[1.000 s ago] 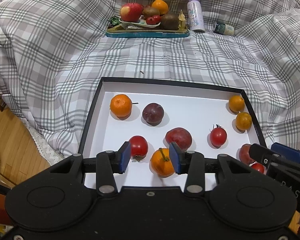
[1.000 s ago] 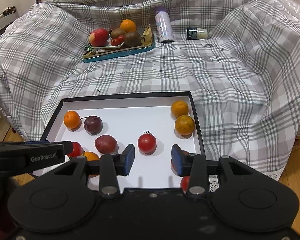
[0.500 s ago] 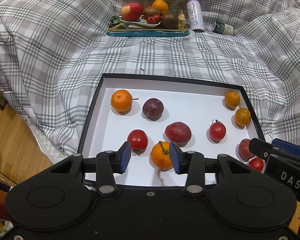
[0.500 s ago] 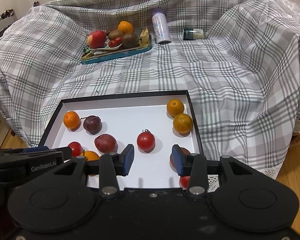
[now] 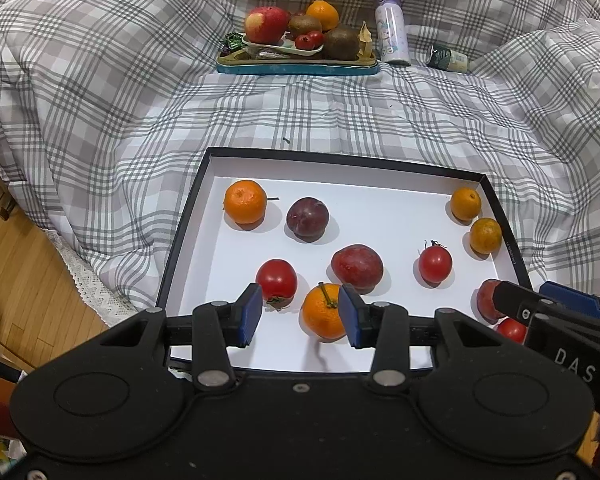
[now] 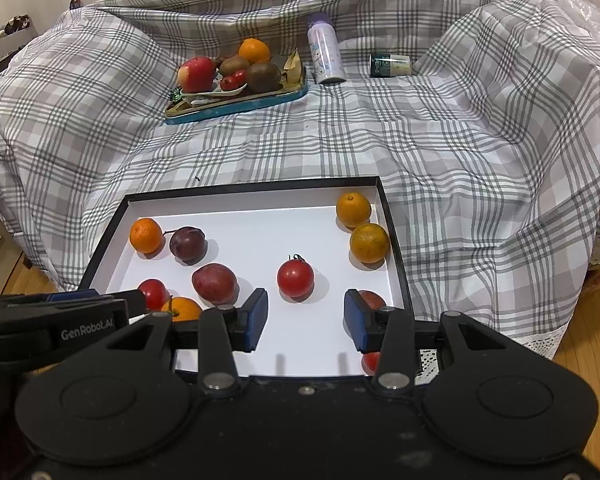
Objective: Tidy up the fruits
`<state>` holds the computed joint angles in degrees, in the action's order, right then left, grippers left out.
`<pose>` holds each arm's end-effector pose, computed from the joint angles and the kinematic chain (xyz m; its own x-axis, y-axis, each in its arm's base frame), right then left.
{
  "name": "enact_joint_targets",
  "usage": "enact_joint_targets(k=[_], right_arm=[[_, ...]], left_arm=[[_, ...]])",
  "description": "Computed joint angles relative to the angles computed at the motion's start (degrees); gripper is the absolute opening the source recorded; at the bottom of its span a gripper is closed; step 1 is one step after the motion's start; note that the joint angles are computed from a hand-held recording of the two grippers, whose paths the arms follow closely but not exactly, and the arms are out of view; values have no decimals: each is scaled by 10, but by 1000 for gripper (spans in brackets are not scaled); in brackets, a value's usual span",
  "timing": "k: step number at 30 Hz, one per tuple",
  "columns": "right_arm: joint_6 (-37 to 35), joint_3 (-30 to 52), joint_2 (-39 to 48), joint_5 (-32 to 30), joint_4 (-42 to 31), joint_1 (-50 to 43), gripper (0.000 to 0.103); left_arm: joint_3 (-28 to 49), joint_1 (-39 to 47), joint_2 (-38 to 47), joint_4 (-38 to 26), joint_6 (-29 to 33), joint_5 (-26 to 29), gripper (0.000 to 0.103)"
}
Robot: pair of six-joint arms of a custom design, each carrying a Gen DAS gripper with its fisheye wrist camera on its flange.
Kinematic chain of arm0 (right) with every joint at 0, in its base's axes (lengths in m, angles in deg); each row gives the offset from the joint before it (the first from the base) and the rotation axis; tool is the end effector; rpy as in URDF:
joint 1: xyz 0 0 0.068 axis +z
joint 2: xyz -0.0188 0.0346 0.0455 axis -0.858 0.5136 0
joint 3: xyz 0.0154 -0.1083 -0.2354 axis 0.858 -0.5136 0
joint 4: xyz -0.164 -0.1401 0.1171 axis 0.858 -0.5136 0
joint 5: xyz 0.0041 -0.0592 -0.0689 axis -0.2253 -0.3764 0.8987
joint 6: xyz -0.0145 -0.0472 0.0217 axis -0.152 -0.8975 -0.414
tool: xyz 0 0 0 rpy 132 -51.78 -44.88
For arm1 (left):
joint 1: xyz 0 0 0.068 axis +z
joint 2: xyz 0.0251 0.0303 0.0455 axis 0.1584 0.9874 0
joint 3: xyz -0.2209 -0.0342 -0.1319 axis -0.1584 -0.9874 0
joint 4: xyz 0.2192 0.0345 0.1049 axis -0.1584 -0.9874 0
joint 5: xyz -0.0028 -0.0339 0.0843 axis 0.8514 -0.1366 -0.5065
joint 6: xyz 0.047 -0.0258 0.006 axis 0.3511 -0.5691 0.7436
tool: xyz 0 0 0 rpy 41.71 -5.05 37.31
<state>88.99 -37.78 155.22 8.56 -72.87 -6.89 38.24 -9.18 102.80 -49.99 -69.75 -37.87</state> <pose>0.1508 0.1670 0.1116 -0.7661 0.1090 -0.6334 0.0425 0.9920 0.1192 0.1786 -0.0541 0.1151 -0.8117 0.0344 -0.5831 0.0602 0.9979 -0.0249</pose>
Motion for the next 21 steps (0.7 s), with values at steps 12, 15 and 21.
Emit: enact_joint_targets(k=[12,15,21], right_arm=[[-1,0,0,1,0,2,44],[-1,0,1,1,0,2,44],[2,-1,5,-5,5,-1,44]], left_arm=[[1,-2,-1,-2,-3,-1,50],[0,-1,-2,-1,-2,0,50],[-5,-10,-6,7,-5,-12,50]])
